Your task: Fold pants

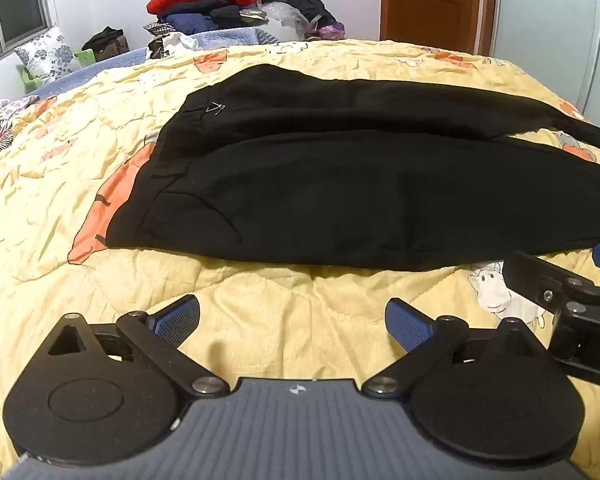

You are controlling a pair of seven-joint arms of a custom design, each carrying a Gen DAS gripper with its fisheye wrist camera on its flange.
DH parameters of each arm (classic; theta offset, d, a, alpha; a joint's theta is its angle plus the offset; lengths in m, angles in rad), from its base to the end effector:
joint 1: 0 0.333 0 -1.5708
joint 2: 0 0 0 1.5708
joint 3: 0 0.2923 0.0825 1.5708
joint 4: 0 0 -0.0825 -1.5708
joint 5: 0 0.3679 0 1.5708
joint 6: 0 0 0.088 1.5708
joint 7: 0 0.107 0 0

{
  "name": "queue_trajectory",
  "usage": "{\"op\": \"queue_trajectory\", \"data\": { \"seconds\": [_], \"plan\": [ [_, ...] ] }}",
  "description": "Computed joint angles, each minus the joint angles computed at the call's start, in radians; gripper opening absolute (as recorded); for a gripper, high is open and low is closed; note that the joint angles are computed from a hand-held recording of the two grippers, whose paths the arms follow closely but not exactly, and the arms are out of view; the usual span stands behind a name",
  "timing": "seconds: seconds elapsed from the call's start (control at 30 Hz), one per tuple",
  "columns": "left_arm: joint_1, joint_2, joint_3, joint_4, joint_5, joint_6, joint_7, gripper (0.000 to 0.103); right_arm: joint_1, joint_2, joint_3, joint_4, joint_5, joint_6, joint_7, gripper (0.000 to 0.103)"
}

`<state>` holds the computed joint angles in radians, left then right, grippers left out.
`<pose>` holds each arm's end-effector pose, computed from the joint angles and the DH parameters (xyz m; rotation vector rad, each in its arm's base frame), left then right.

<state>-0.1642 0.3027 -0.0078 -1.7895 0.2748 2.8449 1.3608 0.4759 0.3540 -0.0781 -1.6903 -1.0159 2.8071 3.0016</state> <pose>0.6502 -0.1270 0.4561 -1.5866 1.9251 -0.6844 0.6000 0.3032 0.4470 -1.4782 1.7454 -0.7356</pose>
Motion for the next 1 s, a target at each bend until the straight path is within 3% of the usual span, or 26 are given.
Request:
{"op": "queue_trajectory", "data": {
  "seconds": [0.23, 0.33, 0.47, 0.7, 0.83, 1.0],
  "plan": [
    [0.012, -0.014, 0.001, -0.047, -0.016, 0.041, 0.012, 0.101, 0.000, 0.004, 0.000, 0.002, -0.001, -0.005, 0.001, 0.103],
    [-0.002, -0.012, 0.008, -0.030, -0.003, 0.016, -0.005, 0.101, 0.002, 0.000, 0.006, 0.000, 0.010, -0.022, -0.004, 0.103],
    [0.005, -0.012, 0.009, -0.048, -0.009, 0.057, -0.008, 0.101, 0.002, -0.003, 0.008, -0.005, 0.018, -0.030, -0.016, 0.103],
    [-0.096, 0.054, 0.148, -0.008, 0.148, 0.120, -0.183, 0.101, 0.013, 0.071, -0.004, 0.073, 0.026, -0.071, -0.064, 0.103],
    [-0.072, 0.071, 0.130, -0.013, 0.124, 0.159, -0.177, 0.102, 0.000, 0.113, 0.003, 0.104, 0.105, -0.073, -0.121, 0.103],
    [-0.150, 0.081, 0.225, -0.034, 0.171, 0.223, -0.228, 0.103, 0.023, 0.131, -0.016, 0.110, 0.130, -0.078, -0.142, 0.103]
  ]
}}
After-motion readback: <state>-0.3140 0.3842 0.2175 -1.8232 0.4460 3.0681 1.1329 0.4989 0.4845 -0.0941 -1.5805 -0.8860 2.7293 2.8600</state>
